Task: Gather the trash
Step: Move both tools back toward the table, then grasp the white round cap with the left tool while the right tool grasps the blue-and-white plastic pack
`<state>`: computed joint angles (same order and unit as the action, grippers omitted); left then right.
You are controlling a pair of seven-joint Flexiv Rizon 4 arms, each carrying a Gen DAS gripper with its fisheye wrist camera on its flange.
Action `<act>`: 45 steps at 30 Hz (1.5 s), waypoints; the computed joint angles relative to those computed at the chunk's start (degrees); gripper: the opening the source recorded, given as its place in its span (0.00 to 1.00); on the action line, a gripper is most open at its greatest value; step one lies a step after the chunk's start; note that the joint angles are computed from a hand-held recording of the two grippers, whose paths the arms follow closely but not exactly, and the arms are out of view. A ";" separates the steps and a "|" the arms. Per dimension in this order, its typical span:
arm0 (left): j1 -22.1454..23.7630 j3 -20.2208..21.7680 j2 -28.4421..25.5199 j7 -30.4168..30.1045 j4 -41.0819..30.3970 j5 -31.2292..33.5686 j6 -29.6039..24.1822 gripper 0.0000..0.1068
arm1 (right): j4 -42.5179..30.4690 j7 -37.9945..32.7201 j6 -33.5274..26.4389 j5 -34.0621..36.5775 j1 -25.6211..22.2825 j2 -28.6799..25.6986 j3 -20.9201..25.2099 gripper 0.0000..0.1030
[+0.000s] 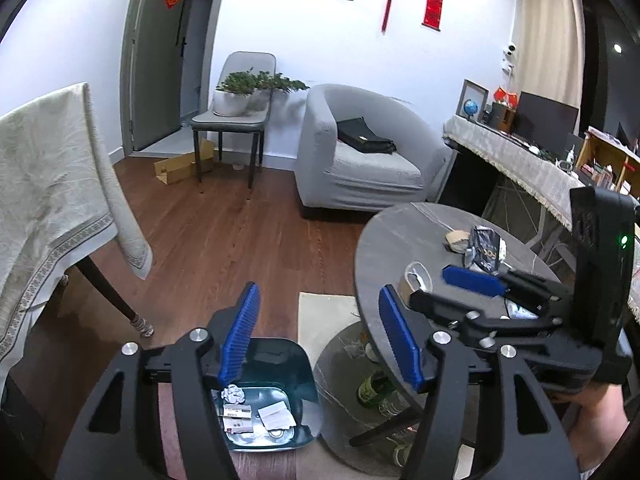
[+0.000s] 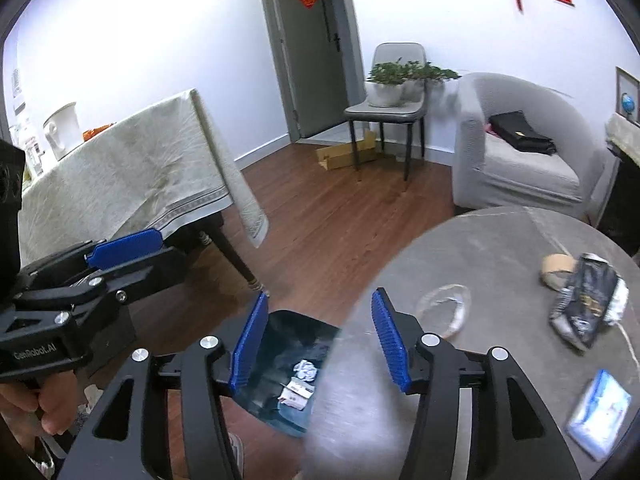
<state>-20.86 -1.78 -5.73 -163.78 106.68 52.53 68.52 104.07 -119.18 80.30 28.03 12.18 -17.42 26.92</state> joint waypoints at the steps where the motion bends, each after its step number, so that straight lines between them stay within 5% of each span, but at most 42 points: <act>1: 0.16 -0.09 -0.47 0.45 -0.06 -0.27 0.56 0.62 | 0.25 -0.26 -0.06 0.19 -0.45 0.27 -0.06 0.57; 10: -3.72 0.49 -7.43 5.70 -5.81 -3.69 1.53 0.65 | 1.81 -7.28 -2.23 5.10 -5.29 3.32 -3.17 0.67; 26: -10.30 1.53 -21.05 24.86 -15.62 -18.86 3.41 0.67 | 1.79 -19.29 -7.51 14.63 -10.68 5.63 -9.28 0.81; 45: -17.98 7.74 -28.58 36.15 -22.08 -29.56 1.57 0.55 | 0.83 -22.22 -11.60 18.30 -12.87 5.90 -13.51 0.87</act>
